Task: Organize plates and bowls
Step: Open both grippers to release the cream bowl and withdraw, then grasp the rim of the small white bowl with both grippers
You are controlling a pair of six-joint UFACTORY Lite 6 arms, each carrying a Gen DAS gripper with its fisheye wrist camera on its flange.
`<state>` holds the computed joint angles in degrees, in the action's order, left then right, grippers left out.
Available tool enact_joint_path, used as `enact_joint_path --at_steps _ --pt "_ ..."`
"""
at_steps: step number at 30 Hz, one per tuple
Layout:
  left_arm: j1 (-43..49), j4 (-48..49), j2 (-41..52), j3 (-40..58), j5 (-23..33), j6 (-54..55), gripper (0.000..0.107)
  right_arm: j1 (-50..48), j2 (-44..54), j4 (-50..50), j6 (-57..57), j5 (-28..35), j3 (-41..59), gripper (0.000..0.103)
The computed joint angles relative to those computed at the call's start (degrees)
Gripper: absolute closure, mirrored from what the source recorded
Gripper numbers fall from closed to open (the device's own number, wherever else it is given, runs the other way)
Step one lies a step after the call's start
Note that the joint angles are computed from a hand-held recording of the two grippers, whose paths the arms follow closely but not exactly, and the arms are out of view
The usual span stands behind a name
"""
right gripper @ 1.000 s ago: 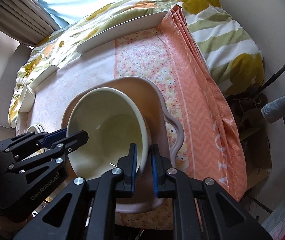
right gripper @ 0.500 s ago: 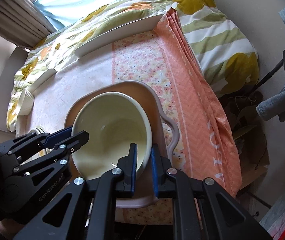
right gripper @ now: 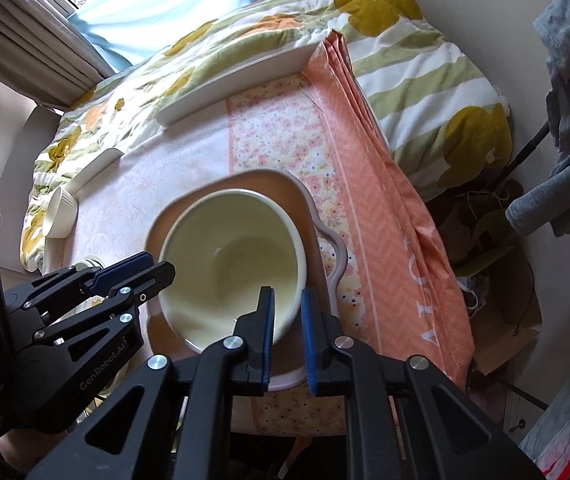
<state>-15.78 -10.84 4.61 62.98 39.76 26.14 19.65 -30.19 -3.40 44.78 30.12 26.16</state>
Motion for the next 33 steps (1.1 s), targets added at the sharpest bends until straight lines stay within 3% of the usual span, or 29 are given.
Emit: enact_joint_path --at_steps 7,8,9,10,11,12,13,14,18,22,25,27,33 --pt "8.2 -6.1 -7.5 2.8 4.6 3.6 0.087 4.0 -5.4 -5.9 3.4 4.8 5.0 0.091" --pt "9.8 -6.6 -8.6 3.1 5.1 3.8 0.078 5.0 -4.9 -7.3 4.0 4.8 6.6 0.091" --pt "11.9 -7.1 -9.9 3.3 5.5 4.1 0.055 6.0 -4.3 -9.0 4.8 4.5 8.1 0.090" --pt "14.2 -7.9 -11.2 3.5 5.7 4.7 0.041 6.6 -3.7 -10.1 5.1 3.9 9.4 0.079" --pt "17.1 -9.3 -12.8 3.4 5.8 5.9 0.017 7.3 -3.1 -11.0 5.1 3.1 10.8 0.069" --pt "20.3 -11.3 -14.2 3.6 6.1 7.7 0.010 7.8 -2.5 -11.1 4.4 1.8 12.1 0.040" --pt "23.5 -13.4 -15.0 4.3 7.0 9.5 0.010 8.2 -1.8 -11.3 3.9 0.6 13.1 0.010" --pt "26.4 -14.8 -15.1 5.5 8.1 10.9 0.009 9.1 -0.8 -12.8 4.4 -0.4 14.5 0.003" --pt "37.4 -18.3 -12.4 12.1 10.6 13.7 0.009 15.1 7.5 -24.2 10.4 -1.0 22.8 0.001" --pt "45.6 -19.4 -7.6 18.6 10.0 15.6 0.009 19.6 19.5 -28.3 7.7 -0.8 35.2 0.001" --pt "50.4 -19.3 -0.1 26.6 9.9 16.2 0.009 21.2 29.2 -26.4 2.6 -2.1 46.1 0.001" --pt "53.2 -18.9 7.2 34.6 11.7 15.7 0.009 21.6 38.6 -18.9 -6.6 0.2 57.6 0.001" --pt "59.0 -18.4 33.8 68.1 20.8 10.4 0.009 22.4 65.7 -11.2 -14.3 8.5 92.6 0.001"
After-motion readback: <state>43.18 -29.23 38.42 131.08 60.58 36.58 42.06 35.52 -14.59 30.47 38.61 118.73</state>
